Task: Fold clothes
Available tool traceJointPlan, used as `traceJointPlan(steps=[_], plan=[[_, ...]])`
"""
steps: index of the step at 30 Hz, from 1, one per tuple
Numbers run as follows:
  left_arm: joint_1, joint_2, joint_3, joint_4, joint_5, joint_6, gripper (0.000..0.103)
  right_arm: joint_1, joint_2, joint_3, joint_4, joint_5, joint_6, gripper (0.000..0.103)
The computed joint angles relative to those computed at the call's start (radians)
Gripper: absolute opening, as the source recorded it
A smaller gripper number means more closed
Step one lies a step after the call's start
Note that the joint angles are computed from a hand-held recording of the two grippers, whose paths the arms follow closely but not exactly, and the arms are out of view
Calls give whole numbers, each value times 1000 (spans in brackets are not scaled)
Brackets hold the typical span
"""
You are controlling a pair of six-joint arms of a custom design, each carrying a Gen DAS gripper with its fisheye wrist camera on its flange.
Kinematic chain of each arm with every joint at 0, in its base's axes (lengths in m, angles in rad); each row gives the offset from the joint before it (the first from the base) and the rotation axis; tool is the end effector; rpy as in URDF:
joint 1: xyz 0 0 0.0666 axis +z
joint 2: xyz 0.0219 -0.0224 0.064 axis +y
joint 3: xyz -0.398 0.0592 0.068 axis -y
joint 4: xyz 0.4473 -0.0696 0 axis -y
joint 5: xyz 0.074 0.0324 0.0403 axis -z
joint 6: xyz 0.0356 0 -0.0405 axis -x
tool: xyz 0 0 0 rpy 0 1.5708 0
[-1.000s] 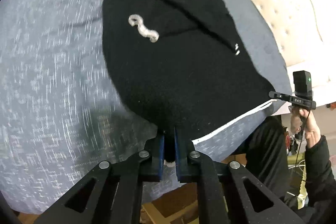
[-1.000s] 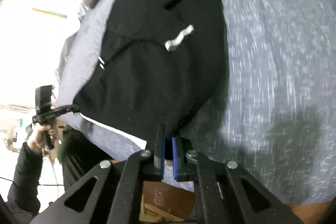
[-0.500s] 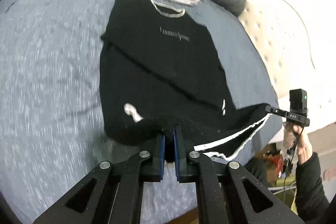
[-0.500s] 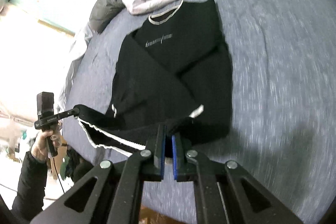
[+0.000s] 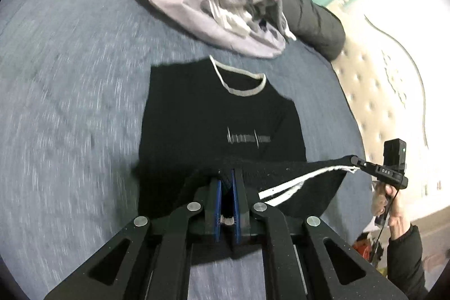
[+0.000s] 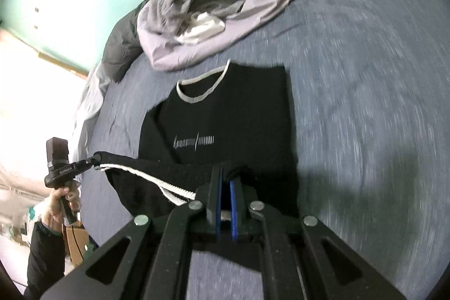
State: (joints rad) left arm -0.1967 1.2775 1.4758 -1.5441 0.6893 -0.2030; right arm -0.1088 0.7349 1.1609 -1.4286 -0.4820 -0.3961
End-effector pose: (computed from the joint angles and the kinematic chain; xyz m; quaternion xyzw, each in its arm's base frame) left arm 0.4201 -0.1072 0.5204 0.2228 0.9091 -0.3354 0.1067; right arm 0.2365 -0.0096 0.5437 0.1681 0.9193 0.2657 0.2366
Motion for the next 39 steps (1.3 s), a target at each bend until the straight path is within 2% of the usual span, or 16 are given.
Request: traceJointPlan(steps=[5, 14, 22, 25, 26, 27, 28, 29, 30, 34, 39], plan=[[-24, 135, 99, 78, -2, 61, 7, -55, 137, 34, 78, -9, 45, 4], [-60, 314, 224, 210, -63, 163, 7, -45, 334, 90, 250, 62, 61, 4], [-85, 346, 157, 371, -113, 250, 10, -34, 359, 0, 409, 124, 28, 5], [-81, 330, 121, 428, -112, 288, 15, -33, 324, -34, 461, 173, 14, 16], [-78, 320, 114, 438, -107, 287, 16, -35, 306, -44, 475, 192, 14, 33], [-74, 309, 108, 447, -110, 282, 22, -40, 288, -51, 489, 209, 15, 50], [-70, 297, 106, 457, -121, 280, 30, -47, 269, -61, 506, 221, 12, 56], [-64, 287, 104, 468, -124, 281, 51, -63, 247, -73, 526, 213, -3, 57], [-57, 277, 101, 475, -120, 280, 56, -81, 235, -77, 530, 196, -15, 58], [-42, 247, 98, 459, -126, 212, 56, -75, 228, -55, 442, 219, 77, 58], [-74, 242, 88, 440, -258, 105, 56, -20, 234, -67, 391, 266, 172, 58]])
